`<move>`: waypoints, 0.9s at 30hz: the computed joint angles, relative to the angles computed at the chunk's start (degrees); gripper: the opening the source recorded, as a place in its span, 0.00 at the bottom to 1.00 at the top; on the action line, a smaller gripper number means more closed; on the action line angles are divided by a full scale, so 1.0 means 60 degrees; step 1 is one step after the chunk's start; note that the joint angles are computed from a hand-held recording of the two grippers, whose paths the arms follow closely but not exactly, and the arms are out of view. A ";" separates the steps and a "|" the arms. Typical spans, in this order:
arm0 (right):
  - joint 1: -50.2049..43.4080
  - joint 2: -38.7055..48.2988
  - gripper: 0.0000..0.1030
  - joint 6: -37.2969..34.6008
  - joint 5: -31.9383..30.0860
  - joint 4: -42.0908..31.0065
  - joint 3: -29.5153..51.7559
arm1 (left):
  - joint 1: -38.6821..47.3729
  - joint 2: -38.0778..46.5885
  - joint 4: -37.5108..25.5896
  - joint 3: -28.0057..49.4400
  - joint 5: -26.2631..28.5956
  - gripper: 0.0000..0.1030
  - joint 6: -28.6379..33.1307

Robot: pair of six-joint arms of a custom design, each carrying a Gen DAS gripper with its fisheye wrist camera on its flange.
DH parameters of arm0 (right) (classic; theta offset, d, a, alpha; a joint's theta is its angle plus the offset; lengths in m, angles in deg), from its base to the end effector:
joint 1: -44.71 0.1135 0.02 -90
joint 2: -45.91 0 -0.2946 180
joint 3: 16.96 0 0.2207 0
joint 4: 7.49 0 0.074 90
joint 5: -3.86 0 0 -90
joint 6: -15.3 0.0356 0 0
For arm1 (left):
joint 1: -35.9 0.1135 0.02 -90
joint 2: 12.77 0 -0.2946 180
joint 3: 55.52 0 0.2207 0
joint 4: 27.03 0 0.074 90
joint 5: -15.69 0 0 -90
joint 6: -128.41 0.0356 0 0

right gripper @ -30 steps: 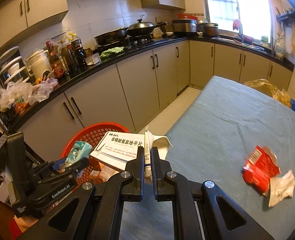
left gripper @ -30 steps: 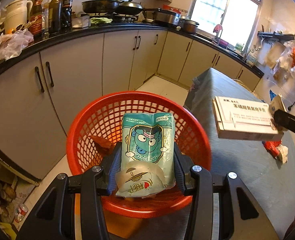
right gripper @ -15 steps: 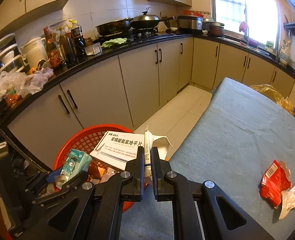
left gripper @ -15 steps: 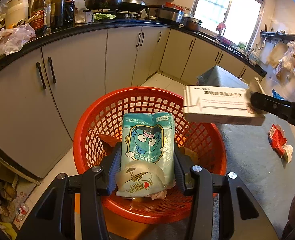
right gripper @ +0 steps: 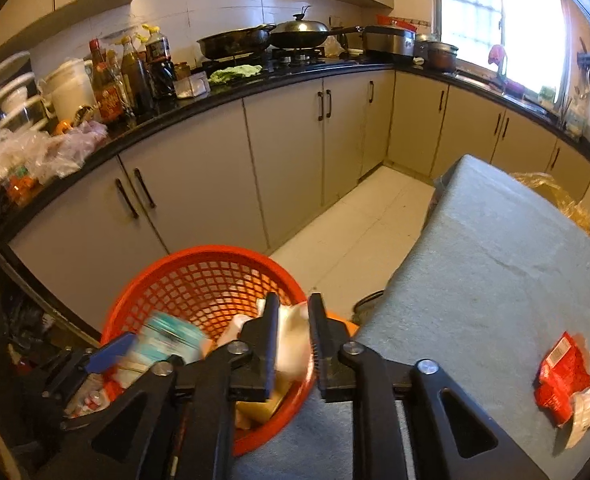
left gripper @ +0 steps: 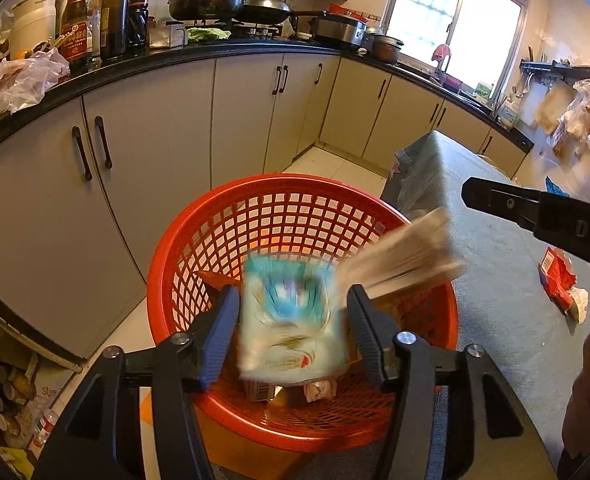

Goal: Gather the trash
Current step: 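Open the left gripper over the basket while the right gripper drops the leaflet box, then move both tools back over the table toward the red wrapper and white bag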

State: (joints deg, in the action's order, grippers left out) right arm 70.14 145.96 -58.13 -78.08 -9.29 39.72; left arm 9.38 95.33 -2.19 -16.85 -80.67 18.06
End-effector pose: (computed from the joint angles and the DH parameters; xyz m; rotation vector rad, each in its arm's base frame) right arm 0.2811 0.1281 0.1745 -0.1137 2.3548 0.1933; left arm 0.2406 -0.1157 0.1101 0.0722 2.3583 -0.2723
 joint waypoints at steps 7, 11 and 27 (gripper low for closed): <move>-0.0204 -0.0716 0.22 0.0176 -0.0315 0.0115 -0.0538 | -0.0235 -0.0118 -0.0052 -0.0002 -0.0180 0.59 0.0003; -0.0370 -0.1200 0.23 0.0354 -0.0412 0.0190 -0.0993 | -0.0526 -0.0260 -0.0216 0.0023 -0.0422 0.60 -0.0067; -0.1601 -0.3105 0.32 0.0363 -0.0944 0.0371 -0.2885 | -0.2013 -0.0969 -0.1366 0.0393 -0.1525 0.60 -0.0496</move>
